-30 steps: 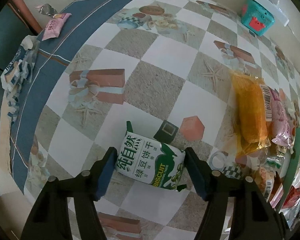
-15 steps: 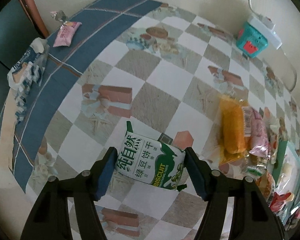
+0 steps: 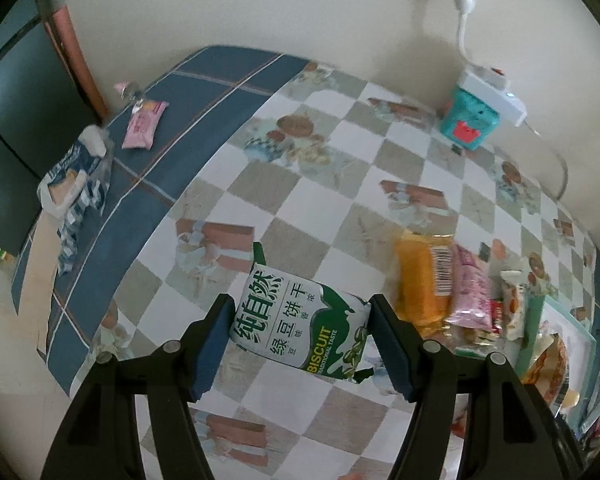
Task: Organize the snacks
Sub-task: 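Carry the carton and bread bag over the white tray and open both tools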
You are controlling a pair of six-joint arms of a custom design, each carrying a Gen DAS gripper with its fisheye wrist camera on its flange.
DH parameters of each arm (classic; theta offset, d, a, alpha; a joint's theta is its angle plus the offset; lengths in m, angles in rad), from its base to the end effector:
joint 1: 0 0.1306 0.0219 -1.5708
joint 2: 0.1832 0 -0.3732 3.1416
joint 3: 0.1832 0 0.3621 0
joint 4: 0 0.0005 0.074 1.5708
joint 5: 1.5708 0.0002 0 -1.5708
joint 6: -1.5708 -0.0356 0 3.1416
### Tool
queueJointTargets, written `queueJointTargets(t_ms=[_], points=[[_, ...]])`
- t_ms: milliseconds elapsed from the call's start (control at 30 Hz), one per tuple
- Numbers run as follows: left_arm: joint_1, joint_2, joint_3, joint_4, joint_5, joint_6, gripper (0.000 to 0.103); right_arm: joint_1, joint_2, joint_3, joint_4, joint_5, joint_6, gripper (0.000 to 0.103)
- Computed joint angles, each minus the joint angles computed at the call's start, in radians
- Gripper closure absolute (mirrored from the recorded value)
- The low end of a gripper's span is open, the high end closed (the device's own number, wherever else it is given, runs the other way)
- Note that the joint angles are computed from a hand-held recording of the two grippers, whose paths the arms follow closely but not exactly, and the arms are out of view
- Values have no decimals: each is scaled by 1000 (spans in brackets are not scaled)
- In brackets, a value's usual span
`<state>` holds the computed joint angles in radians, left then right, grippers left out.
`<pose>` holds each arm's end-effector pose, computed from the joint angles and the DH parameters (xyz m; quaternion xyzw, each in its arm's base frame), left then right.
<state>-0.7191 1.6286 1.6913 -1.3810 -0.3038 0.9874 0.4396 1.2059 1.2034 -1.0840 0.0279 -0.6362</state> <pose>0.3822 -0.3212 0.4111 -0.1500 0.9693 0.0049 0.1949 0.3331 0.1550 0.3997 0.0986 0.9657 0.1112 0.2128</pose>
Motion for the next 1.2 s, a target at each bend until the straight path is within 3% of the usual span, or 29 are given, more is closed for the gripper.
queueJointTargets(t_ms=[367, 867, 1200], points=[[-110, 106, 191, -34, -31, -32, 33, -197, -111, -51, -34, -7, 33, 60], [-274, 396, 641, -102, -35, -186, 33, -552, -223, -99, -58, -85, 143, 60], [-321, 607, 960, -167, -39, -275, 33, -699, -220, -111, -35, -128, 206, 60]])
